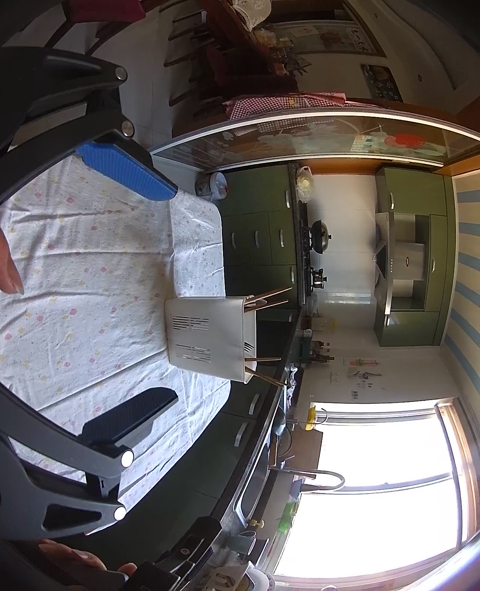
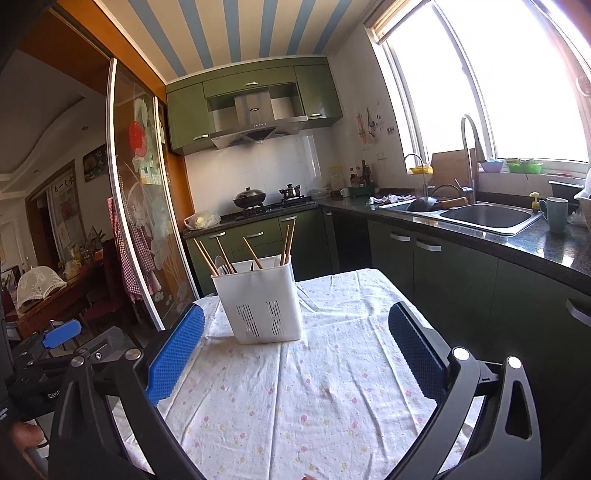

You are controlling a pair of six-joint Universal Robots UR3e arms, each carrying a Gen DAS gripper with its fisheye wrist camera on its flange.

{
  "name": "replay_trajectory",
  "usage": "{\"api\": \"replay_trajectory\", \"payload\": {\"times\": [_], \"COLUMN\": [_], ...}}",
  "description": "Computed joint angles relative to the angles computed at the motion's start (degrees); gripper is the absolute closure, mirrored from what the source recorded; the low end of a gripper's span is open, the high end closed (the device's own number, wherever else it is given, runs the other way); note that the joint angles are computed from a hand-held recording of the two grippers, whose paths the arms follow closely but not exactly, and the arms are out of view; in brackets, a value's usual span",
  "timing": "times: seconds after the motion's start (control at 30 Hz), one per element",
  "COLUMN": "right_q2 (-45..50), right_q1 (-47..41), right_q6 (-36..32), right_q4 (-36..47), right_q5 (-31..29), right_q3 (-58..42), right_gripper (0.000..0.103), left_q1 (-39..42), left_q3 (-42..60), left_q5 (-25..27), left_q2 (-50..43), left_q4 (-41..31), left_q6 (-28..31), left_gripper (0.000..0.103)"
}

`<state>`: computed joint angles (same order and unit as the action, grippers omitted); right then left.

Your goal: Organize utensils

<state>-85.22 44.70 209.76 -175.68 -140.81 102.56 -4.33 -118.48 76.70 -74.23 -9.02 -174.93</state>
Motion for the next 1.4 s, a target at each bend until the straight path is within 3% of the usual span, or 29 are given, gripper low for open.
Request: {"api": "replay_trajectory", "payload": {"times": [1.4], "right_q2": [-2.2], "right_q1": [-0.4], "right_q6": [0.3], "right_q4": [0.4], "right_q5": [-0.2], "right_q3": [1.3], "right_gripper": [0.005], "left_q1": [0.9], "left_q3": [0.1], "left_q5": [-0.6], "left_q2": [2.5], "left_q4": [-2.1], "left_q6": [0.2], "left_gripper": [0.007]}}
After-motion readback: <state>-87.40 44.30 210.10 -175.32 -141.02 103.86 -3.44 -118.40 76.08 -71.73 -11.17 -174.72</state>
